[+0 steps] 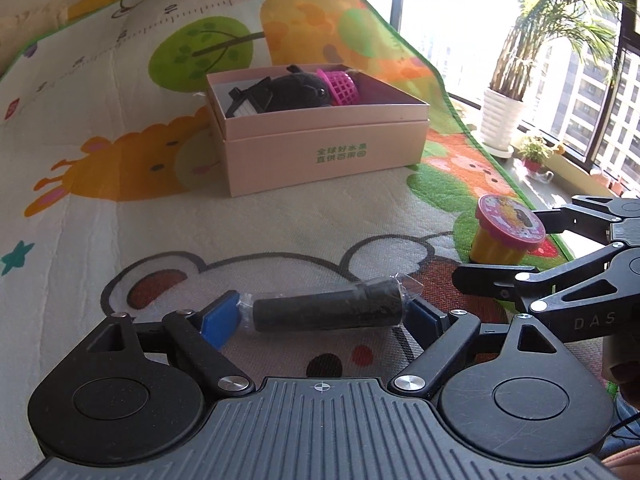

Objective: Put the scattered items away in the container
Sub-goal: 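Grasp the black tube with the left gripper while the right gripper grasps the cup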

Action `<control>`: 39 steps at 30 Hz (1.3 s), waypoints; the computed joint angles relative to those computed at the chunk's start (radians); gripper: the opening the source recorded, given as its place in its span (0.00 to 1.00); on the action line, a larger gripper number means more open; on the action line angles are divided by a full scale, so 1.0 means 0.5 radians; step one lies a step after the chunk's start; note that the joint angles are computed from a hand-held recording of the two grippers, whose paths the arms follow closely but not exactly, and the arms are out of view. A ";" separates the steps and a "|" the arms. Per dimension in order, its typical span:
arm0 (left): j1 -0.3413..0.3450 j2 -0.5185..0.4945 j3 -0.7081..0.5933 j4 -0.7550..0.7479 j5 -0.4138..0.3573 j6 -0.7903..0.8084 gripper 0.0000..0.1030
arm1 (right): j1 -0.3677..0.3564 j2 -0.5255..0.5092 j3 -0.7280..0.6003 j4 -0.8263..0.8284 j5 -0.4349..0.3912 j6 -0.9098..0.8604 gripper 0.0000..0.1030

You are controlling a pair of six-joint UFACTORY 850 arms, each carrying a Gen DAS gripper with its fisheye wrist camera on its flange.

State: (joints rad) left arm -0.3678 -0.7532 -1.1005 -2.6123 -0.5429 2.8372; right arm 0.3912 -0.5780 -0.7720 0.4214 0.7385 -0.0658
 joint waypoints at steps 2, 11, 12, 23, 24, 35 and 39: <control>0.003 -0.002 -0.007 0.031 0.006 -0.030 0.90 | -0.003 -0.001 -0.006 0.006 -0.031 0.001 0.67; -0.037 -0.020 -0.031 -0.110 0.044 0.143 0.94 | 0.013 0.035 0.052 -0.002 0.058 0.006 0.39; -0.042 -0.021 -0.032 -0.137 0.049 0.172 0.94 | 0.018 0.039 0.056 -0.001 0.069 -0.002 0.38; -0.043 0.001 -0.019 -0.155 0.053 0.225 0.88 | 0.044 0.077 0.107 0.021 0.125 -0.032 0.38; -0.043 0.009 -0.012 -0.140 0.047 0.219 0.88 | 0.044 0.082 0.113 0.017 0.126 -0.031 0.38; -0.045 0.095 0.026 -0.146 -0.004 0.266 0.88 | 0.008 0.213 0.255 -0.068 0.171 -0.038 0.38; -0.044 0.115 -0.006 -0.194 -0.044 0.340 0.88 | -0.039 0.270 0.260 -0.176 0.156 0.016 0.38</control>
